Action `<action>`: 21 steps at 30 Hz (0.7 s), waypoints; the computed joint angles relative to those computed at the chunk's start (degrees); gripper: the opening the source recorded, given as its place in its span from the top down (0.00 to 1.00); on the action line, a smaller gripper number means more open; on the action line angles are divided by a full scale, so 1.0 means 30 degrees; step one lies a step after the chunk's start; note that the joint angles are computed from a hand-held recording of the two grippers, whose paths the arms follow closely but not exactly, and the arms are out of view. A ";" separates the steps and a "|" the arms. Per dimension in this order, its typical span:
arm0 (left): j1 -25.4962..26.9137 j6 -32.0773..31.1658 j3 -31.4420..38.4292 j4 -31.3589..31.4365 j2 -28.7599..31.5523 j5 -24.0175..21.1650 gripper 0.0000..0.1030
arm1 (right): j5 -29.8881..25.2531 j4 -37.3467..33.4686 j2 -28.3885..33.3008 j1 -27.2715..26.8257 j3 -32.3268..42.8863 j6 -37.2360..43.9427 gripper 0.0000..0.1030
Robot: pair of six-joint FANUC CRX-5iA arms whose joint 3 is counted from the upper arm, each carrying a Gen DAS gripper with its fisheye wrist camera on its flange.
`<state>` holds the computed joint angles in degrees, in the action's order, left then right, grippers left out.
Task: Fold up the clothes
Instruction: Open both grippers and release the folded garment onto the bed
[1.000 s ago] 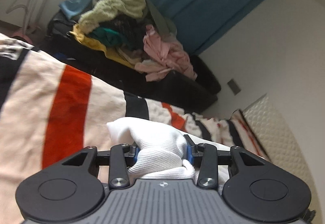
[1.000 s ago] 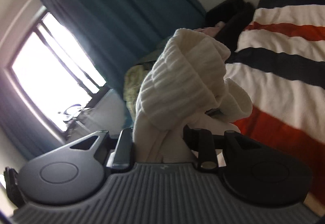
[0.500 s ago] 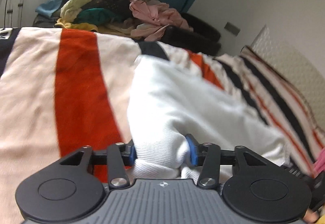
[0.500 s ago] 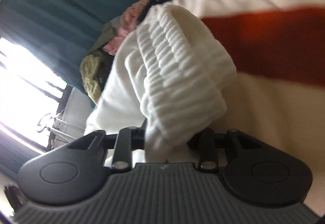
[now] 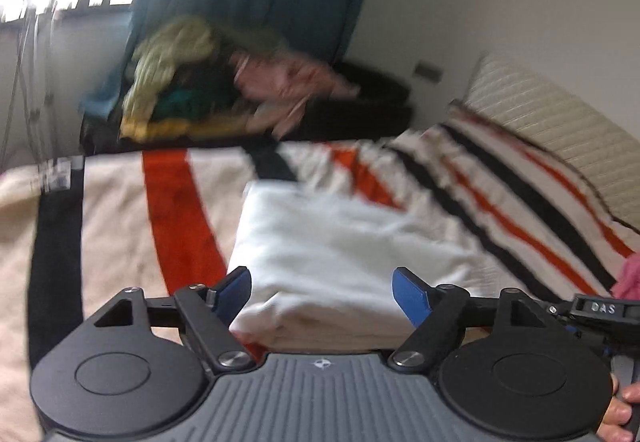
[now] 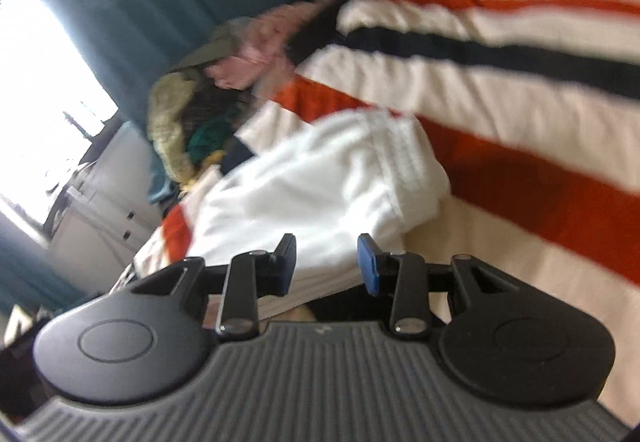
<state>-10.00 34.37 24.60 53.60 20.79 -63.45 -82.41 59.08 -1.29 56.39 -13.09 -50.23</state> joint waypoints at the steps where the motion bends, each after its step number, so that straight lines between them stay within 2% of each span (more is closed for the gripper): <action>1: 0.0228 -0.0518 -0.0614 0.0426 -0.0715 0.0099 0.21 | -0.0602 0.0277 0.0163 0.0374 0.0580 0.0802 0.63; 3: 0.0739 -0.0647 -0.1494 0.0717 -0.2073 0.0079 0.16 | -0.1713 0.0920 0.0613 0.1204 0.1738 0.2044 0.63; 8: 0.2520 -0.1041 -0.2390 0.0983 -0.4265 -0.1343 0.15 | -0.4186 0.2378 0.2059 0.3253 0.4663 0.4411 0.63; 14: 0.4952 -0.2607 -0.4074 0.2255 -0.6668 -0.2364 0.00 | -0.5806 0.3712 0.4091 0.4997 0.8047 0.7492 0.62; 15: 0.5387 -0.3033 -0.4459 0.2514 -0.7090 -0.2525 0.00 | -0.6035 0.3932 0.4430 0.5255 0.8519 0.7863 0.58; 17: 0.6249 -0.4008 -0.5475 0.3293 -0.7944 -0.2832 0.00 | -0.6599 0.4396 0.5115 0.5632 0.9296 0.8337 0.22; 18: 0.6688 -0.4322 -0.5998 0.3765 -0.8336 -0.3016 0.00 | -0.6961 0.4717 0.5518 0.5791 0.9653 0.8500 0.14; 21: 0.7917 -0.5377 -0.7428 0.4840 -0.9373 -0.3793 0.00 | -0.7692 0.5371 0.6521 0.6165 1.0465 0.8990 0.14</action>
